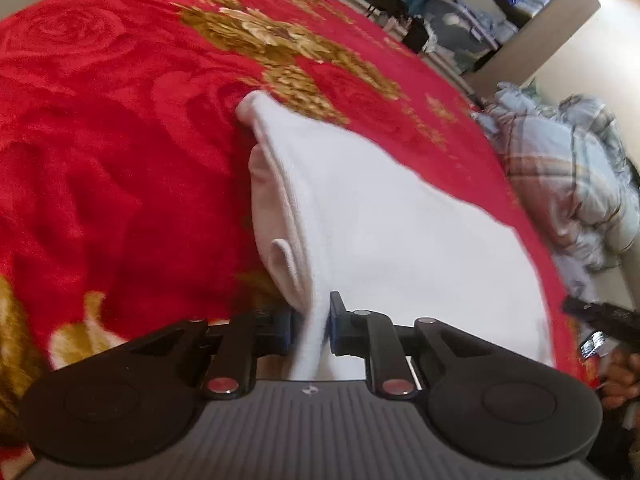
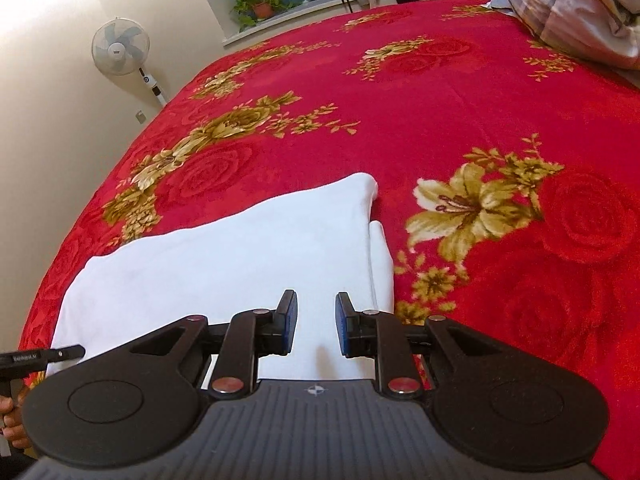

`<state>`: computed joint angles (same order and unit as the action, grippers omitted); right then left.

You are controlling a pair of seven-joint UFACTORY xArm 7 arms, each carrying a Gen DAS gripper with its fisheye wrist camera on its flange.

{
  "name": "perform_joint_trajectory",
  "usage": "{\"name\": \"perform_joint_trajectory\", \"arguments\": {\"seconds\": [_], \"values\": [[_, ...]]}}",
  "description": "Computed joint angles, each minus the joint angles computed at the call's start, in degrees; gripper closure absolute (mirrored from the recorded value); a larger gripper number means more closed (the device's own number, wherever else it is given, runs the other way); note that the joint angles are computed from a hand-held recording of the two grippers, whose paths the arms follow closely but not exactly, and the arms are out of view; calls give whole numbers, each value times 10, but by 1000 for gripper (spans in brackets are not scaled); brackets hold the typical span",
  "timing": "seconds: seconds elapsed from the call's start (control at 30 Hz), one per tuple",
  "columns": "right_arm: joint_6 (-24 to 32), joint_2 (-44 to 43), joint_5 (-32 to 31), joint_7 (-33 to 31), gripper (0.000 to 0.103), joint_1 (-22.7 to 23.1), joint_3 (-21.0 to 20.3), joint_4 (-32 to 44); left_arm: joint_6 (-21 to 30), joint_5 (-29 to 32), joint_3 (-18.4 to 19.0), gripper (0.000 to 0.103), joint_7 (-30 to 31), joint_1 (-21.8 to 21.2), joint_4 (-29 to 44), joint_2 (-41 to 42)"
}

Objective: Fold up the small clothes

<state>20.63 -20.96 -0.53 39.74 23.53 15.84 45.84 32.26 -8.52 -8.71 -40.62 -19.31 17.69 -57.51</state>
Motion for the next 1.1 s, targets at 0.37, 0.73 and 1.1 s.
{"name": "perform_joint_trajectory", "arguments": {"seconds": [0.37,0.73,1.1], "values": [[3,14,-23,25,82,-12,13,15,86,8,10,91,12,16,74,-71],[12,3,-71,70,82,-38,28,26,224,25,-52,91,-10,73,221,2],[-28,-25,-61,102,82,-63,10,8,63,98,-205,76,-121,37,537,436]]}}
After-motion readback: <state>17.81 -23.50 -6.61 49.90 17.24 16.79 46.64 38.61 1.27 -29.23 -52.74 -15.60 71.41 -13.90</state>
